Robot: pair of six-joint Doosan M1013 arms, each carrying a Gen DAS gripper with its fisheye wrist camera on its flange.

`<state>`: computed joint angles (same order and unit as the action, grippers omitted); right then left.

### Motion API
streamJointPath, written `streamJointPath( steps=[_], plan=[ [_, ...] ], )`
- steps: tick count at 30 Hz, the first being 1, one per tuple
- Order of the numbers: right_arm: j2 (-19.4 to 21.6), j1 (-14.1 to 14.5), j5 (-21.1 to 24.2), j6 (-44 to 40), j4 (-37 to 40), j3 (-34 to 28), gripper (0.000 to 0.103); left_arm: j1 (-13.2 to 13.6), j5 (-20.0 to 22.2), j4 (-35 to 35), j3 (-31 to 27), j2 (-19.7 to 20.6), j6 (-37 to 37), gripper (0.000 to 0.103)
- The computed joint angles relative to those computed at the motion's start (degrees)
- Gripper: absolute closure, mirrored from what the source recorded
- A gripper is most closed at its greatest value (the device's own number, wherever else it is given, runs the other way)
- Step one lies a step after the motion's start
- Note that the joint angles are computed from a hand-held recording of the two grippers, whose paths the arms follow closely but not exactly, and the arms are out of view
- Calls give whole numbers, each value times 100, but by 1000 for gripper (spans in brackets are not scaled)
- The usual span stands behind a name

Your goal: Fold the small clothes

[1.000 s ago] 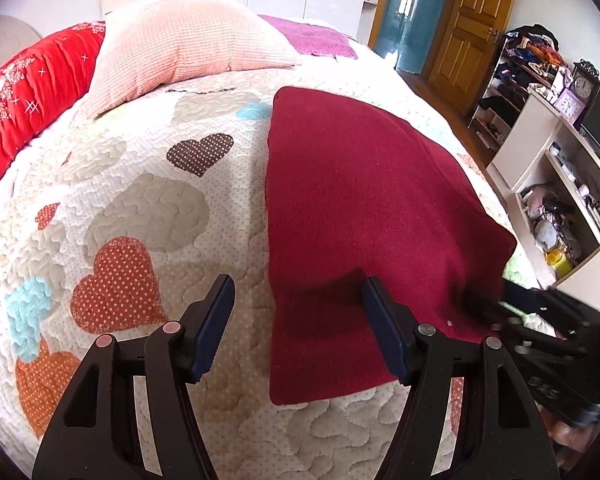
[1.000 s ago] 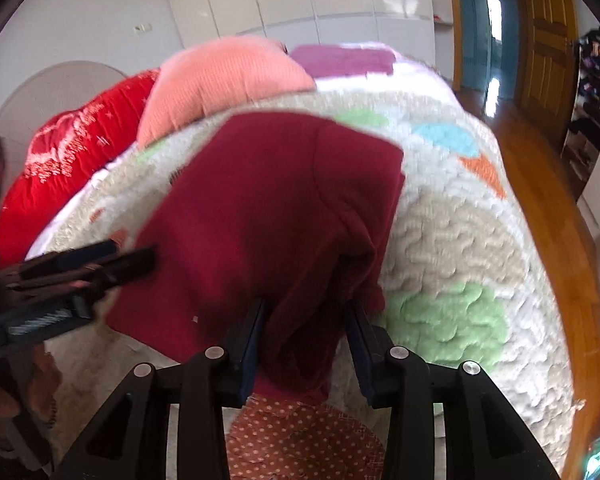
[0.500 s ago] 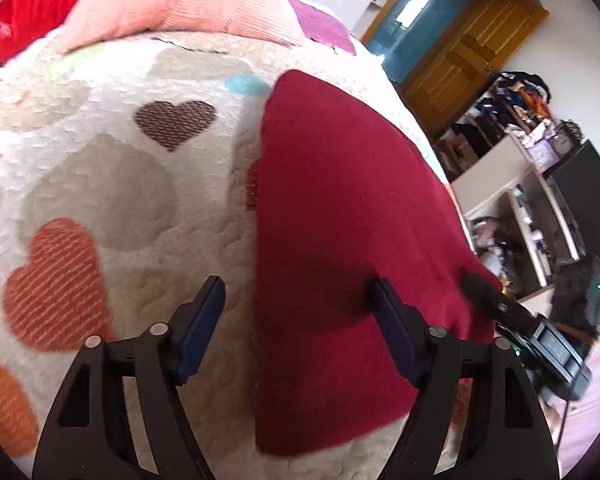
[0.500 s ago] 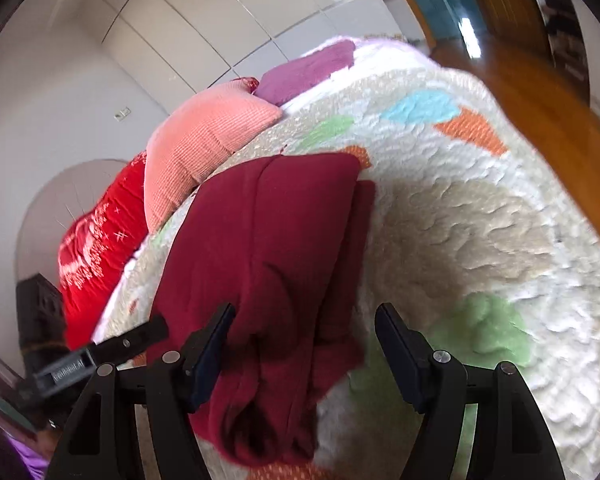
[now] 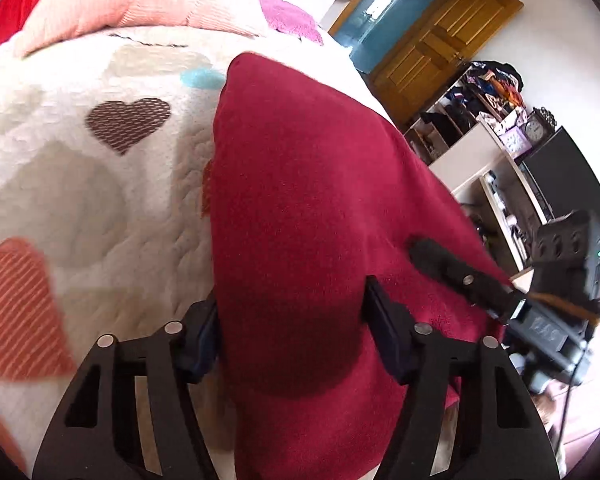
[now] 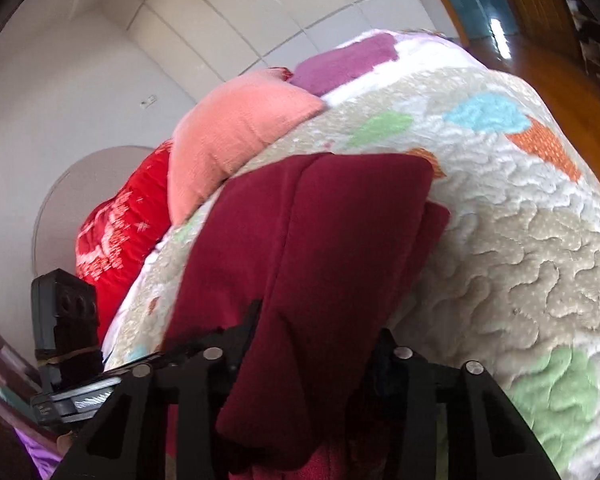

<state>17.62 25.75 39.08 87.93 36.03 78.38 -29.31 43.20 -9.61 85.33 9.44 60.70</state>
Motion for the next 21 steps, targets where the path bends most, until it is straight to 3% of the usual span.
streamJointPath(
  steps=[3,7,11,13,17,19,21],
  plan=[
    [-207,166,127,-288,22,119,65,-110,-65,277,349,-440,-176,39],
    [-513,321,320,-636,536,556,63,-431,118,986,882,-1067,-933,39],
    [-502,528,975,76,-454,537,57,-714,620,1474,1224,-1328,-1524,39],
    [-724,577,620,329,-712,742,56,-842,561,1865,1359,-1454,-1857,39],
    [-1189,763,-307,633,-1233,1050,55,-1049,932,2612,1183,-1510,-2335,39],
    [-1225,917,-353,539,-1657,971,55,-1124,1044,2963,1072,-1446,-2427,39],
    [-1124,1120,-79,640,-2458,762,57,-1164,1339,3240,942,-1302,-2455,39]
  ],
)
